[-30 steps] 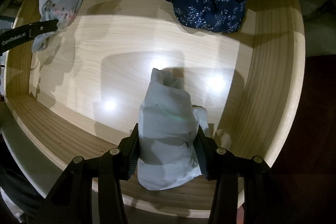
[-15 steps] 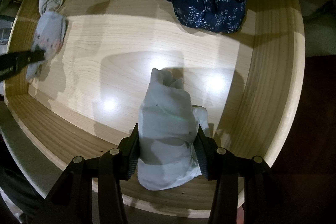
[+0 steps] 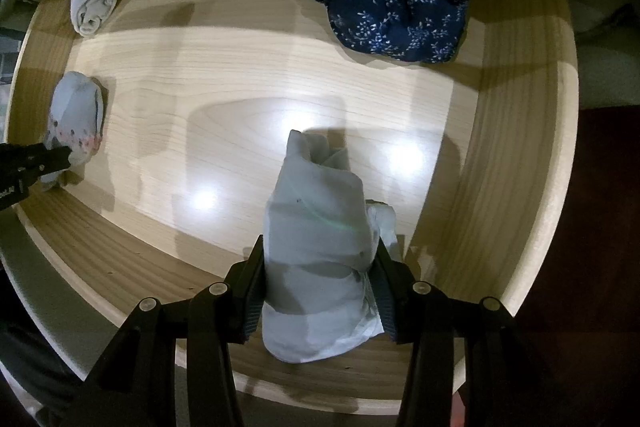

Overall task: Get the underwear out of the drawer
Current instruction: 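Hold the pale sock in the right tool while the left tool reaches the pink-print sock, then grasp the white pink-print sock with the left tool and lift it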

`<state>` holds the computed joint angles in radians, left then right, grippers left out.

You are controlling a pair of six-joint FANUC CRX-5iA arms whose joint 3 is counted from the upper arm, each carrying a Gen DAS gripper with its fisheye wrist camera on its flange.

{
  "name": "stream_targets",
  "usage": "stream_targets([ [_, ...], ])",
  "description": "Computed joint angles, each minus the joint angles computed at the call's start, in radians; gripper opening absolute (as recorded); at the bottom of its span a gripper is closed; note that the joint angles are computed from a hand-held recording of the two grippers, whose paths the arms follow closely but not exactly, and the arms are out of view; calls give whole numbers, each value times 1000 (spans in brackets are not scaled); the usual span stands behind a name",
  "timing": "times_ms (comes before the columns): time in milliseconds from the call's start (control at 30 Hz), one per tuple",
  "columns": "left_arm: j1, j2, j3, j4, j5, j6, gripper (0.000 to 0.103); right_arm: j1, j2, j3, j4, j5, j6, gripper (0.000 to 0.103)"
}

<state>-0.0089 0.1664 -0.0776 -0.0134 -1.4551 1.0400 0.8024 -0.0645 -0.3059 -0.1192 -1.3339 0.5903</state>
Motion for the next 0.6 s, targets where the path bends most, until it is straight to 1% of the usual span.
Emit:
stream_targets([
  [67,24,-52,-41,21,26,-43,49,0,1,1,1,-1,1,44],
  [100,42,-92,-69,36,26,-69,52,0,1,1,1,-1,1,44],
  [133,49,-101,-71,50,30,-81,57,0,1,1,1,-1,1,44],
  [233,53,-120,-73,86,48,-106,60,0,3,2,1,-3,0,44],
  [267,61,-125,-73,91,49,-121,66,1,2,3,2,-4,0,44],
  [300,59,-123,-66,91,54,-126,70,1,3,4,2,-5,0,44],
  [367,47,-123,-73,81,73,-116,72,3,6,6,4,-8,-1,44],
  [400,35,-109,-64,66,70,-96,72,3,6,6,4,-9,-1,44],
  [433,17,-99,-82,59,90,-71,72,4,6,5,4,-8,-2,44],
  [467,23,-83,-83,56,99,-75,72,4,5,4,4,-8,-2,44],
  [500,8,-66,-81,51,102,-60,72,3,4,3,4,-8,-3,44],
  [600,-4,-47,-75,25,112,-51,72,4,4,3,4,-8,-3,44],
])
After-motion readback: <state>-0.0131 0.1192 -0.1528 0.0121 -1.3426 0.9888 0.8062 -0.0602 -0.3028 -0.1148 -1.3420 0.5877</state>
